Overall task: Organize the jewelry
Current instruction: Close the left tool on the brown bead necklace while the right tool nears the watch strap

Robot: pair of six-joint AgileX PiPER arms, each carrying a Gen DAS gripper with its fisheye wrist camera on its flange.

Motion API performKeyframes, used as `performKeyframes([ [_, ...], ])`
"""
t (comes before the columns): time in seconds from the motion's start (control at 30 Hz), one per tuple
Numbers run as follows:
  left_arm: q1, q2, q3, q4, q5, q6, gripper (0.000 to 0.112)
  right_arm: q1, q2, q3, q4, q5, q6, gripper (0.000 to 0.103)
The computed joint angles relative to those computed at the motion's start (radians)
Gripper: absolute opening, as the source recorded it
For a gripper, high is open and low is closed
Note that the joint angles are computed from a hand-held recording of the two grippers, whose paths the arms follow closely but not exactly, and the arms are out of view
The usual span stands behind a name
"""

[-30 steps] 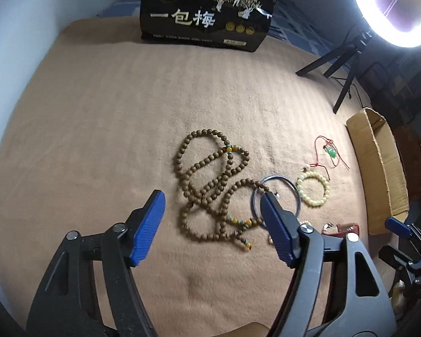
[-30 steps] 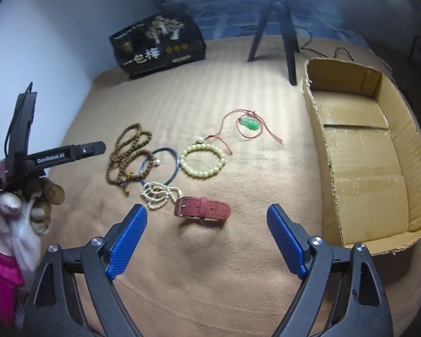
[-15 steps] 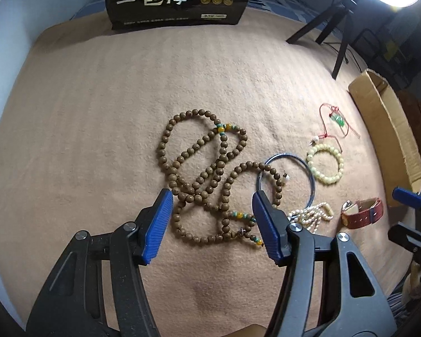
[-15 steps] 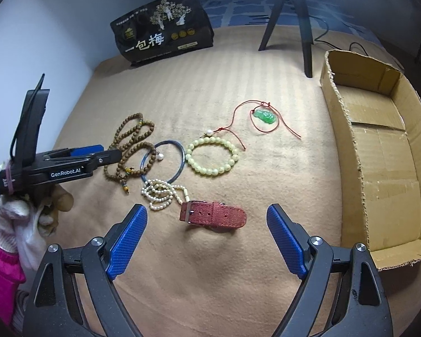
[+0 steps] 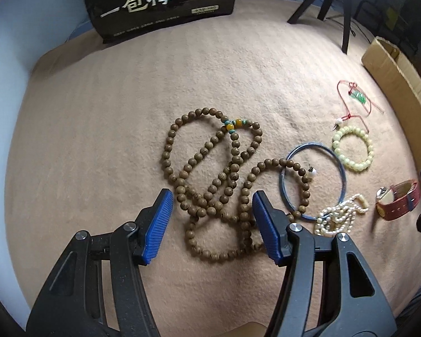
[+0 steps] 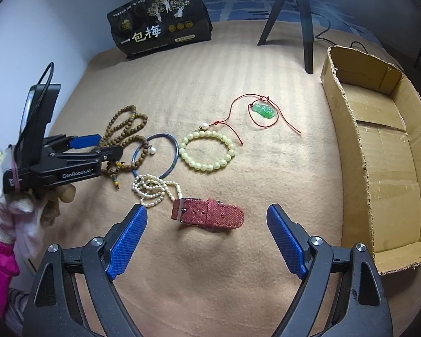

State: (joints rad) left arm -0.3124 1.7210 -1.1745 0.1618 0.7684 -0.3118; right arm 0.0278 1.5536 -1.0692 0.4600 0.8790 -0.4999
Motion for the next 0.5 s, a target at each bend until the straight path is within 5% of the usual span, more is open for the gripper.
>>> performKeyframes([
  [0.17,-0.009,0.044,-0.022,0.033,-0.008,-0.025,0.061,0.029,0.015,-0.003,-0.029,-0.027,0.036,0.088],
  [0.4,0.062,0.056,-0.039,-0.066,-0.025,0.023,0.019,0.089,0.034,0.0,-0.105,-0.073,0.089,0.088],
  [0.5,0.089,0.052,-0.027,-0.11,-0.046,0.05,0.014,0.108,0.043,0.008,-0.146,-0.105,0.138,0.088],
])
